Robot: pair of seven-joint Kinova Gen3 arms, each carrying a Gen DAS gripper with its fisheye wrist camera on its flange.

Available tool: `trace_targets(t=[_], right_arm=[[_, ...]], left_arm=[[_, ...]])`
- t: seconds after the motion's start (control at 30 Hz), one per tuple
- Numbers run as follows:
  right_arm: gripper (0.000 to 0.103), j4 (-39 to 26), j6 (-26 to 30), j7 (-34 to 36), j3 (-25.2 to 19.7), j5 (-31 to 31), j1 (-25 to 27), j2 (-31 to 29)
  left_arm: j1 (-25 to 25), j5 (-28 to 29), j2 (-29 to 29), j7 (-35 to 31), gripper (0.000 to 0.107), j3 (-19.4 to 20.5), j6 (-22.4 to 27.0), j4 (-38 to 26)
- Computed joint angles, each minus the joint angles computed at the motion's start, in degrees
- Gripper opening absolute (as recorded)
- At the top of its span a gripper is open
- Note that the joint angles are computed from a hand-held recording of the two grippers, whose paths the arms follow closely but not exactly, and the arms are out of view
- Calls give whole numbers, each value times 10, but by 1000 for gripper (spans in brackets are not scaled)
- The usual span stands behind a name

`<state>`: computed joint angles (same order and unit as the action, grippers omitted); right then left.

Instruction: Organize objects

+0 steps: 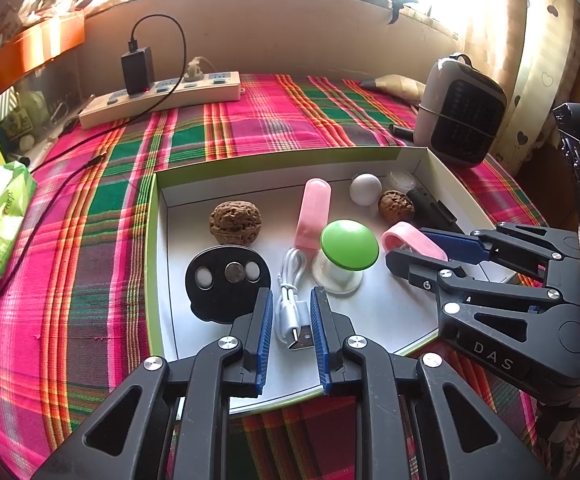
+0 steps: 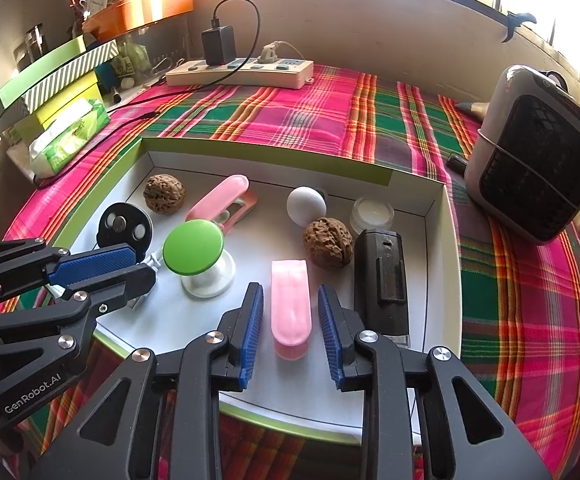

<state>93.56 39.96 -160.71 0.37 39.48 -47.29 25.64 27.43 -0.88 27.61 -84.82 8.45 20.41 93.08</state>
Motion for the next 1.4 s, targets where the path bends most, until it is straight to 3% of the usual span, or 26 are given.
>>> trace_targets(t=[0.2,0.37,0.57,0.7,1.07,1.27,1.4], right_arm=[[31,2,1,-8,1,4,-4,-2],[39,8,1,-30,3,18,-12,-9],[39,21,12,-72,0,48,-27,-23],[45,32,28,-114,-7,80,-44,-34],[47,73,83,-240,-51,144,-73,-62],[51,85,94,-267,-76,142,-77,-58],[51,93,92,-275,-83,136,-81,-56]], left_arm=[[6,-4,-3,6,23,-8,-1,4],[18,-13,-11,23,27,-19,1,9],[53,-44,-33,69,28,-52,-14,31],[79,-73,-52,113,29,-76,-28,51],[182,-204,-93,283,29,-158,-43,110],[220,-288,-103,369,30,-178,-41,143],[209,-310,-105,401,30,-161,-38,157]])
